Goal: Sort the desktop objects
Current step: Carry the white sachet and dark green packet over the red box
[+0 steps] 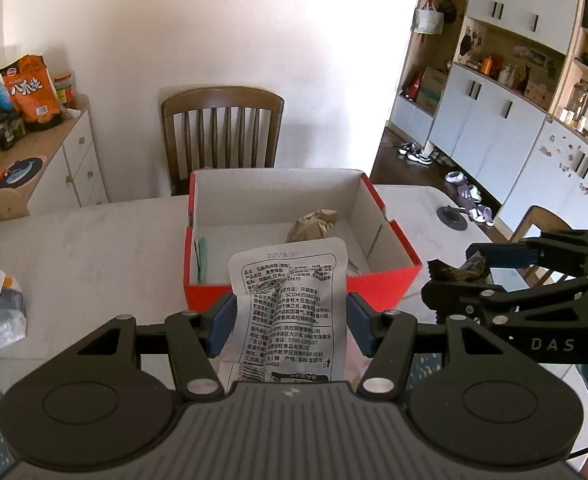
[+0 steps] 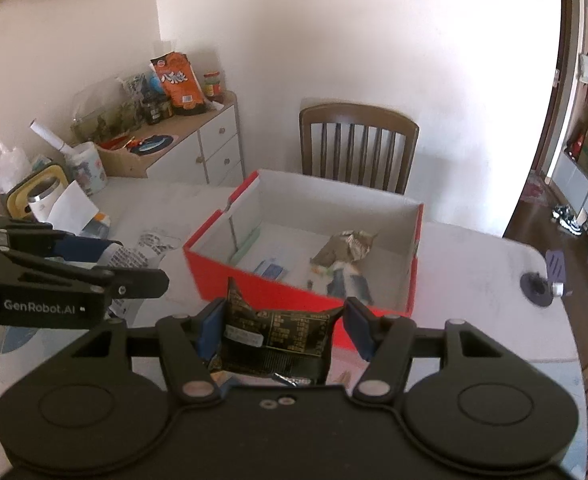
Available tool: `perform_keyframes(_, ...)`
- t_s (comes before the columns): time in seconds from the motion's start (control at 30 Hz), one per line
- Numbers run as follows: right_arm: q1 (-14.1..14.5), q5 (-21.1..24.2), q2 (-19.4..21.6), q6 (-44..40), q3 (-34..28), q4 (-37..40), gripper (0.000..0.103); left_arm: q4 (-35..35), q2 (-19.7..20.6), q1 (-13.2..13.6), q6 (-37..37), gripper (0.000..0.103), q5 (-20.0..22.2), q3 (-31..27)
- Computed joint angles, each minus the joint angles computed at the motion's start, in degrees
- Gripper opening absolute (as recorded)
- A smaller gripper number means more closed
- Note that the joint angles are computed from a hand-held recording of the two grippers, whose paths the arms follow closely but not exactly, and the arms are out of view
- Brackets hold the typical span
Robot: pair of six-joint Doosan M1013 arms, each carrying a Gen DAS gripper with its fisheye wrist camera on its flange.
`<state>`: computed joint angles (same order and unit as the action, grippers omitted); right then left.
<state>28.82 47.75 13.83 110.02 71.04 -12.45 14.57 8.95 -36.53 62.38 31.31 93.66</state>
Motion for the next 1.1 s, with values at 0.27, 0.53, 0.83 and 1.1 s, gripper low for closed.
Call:
perform_keyframes(0.27, -2.93, 1.42, 3.28, -2.84, -5.05, 3.99, 0.062, 0.8, 4.22, 1.27, 1.03, 0.058, 2.77, -6.46)
perform_keyframes(0.53, -4.31, 2.96, 6.65, -4.92, -9.41, 4.68, 0.062, -1.65, 8.62, 2.77, 3.99, 0.059, 3.42, -12.81)
perform_keyframes(0.83, -4.59, 3.5, 10.0, -7.15, -12.73, 4.84, 0.062, -2.85, 13.31, 4.0, 5.88, 0.059, 4.8, -17.45)
perform_keyframes(1.1, -5.0, 6.07, 12.78, -7.7, -15.03, 5.47, 0.062, -4.8, 16.9, 4.79, 8.07, 0.059, 7.28, -20.53)
